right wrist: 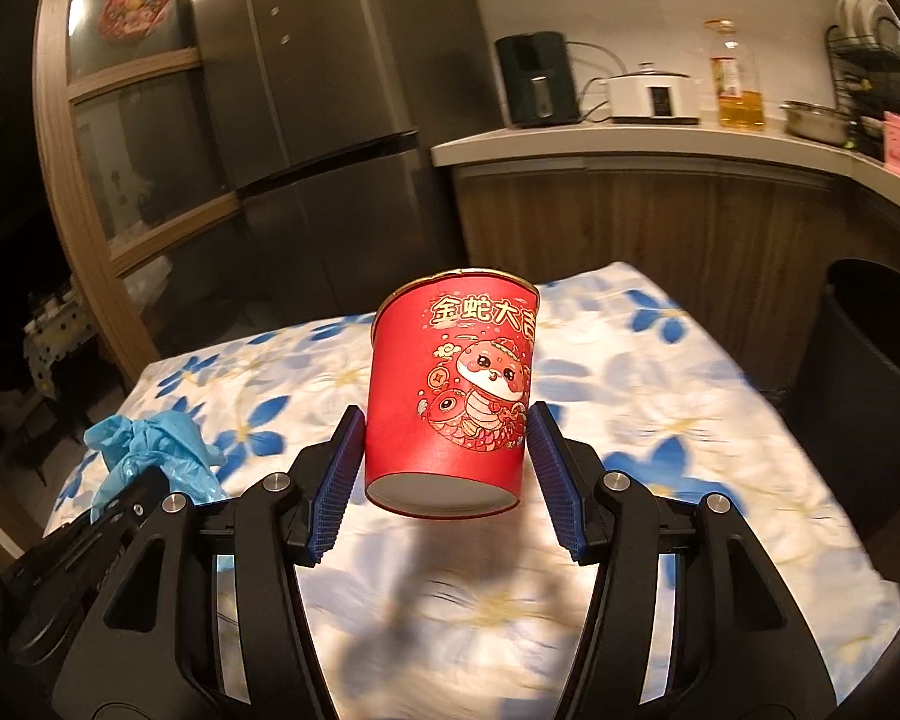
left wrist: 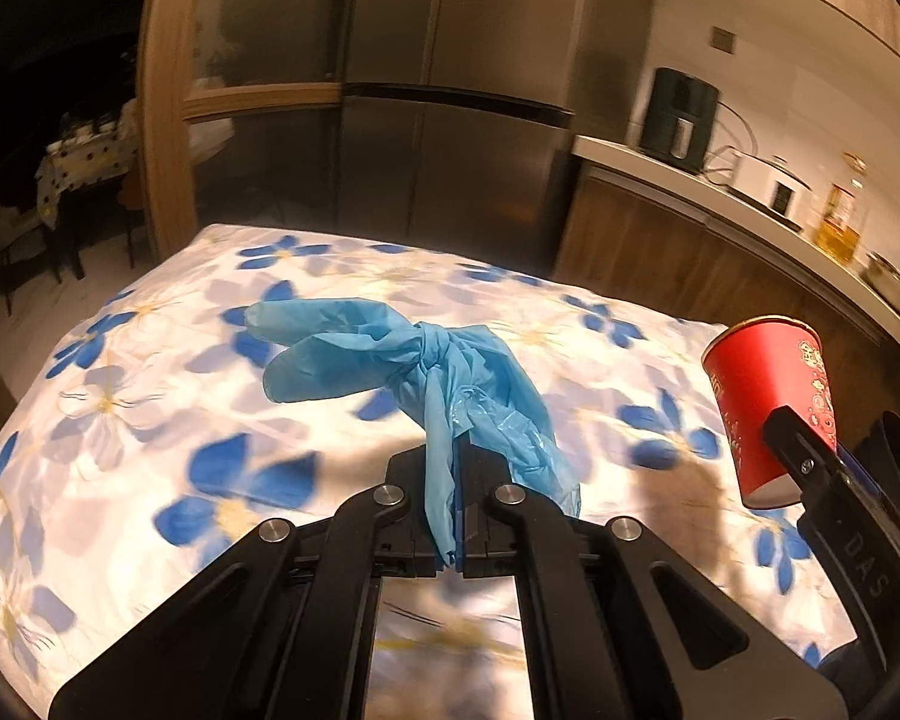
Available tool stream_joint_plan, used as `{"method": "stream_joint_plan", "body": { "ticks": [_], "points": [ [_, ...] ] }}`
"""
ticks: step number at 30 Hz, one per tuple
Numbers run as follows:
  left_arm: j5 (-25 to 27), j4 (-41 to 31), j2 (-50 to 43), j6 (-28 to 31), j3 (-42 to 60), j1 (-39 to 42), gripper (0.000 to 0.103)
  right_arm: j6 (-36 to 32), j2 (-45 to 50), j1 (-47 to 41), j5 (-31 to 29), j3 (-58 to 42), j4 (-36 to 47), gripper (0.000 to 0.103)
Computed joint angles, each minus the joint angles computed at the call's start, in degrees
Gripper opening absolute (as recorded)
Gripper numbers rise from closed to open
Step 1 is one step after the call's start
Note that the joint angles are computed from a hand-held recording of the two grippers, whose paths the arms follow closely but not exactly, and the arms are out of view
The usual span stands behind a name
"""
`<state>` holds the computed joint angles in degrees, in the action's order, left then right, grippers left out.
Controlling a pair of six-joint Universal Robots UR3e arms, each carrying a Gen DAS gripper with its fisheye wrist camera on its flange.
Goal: Collect trash
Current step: 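Carry the blue glove and red cup in both grippers over the black bin, then open both grippers to drop the glove and cup into the black bin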
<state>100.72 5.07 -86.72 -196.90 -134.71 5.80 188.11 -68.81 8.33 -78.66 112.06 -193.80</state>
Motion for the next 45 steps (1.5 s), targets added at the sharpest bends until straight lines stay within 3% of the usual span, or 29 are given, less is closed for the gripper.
{"method": "stream_joint_plan", "body": {
  "ticks": [11, 21, 33, 45],
  "points": [
    [8.93, -3.91, -12.21, -2.95, 16.56, -19.23, 0.002, -3.02, -12.48, -16.61, 7.64, 16.68, -5.83, 0.055],
    [11.67, -9.97, -25.18, -1.95, 36.58, -31.01, 0.002, -7.1, -18.89, -34.11, 15.53, 25.43, -7.27, 0.055],
    [9.02, -21.26, -45.85, 2.64, 72.87, -40.97, 0.002, -9.99, -19.21, -56.92, 24.26, 26.61, -8.42, 0.055],
    [3.85, -38.4, -68.14, 6.29, 113.31, -42.82, 0.002, -10.1, -11.7, -59.8, 25.21, 18.99, -7.7, 0.055]
  ]
}}
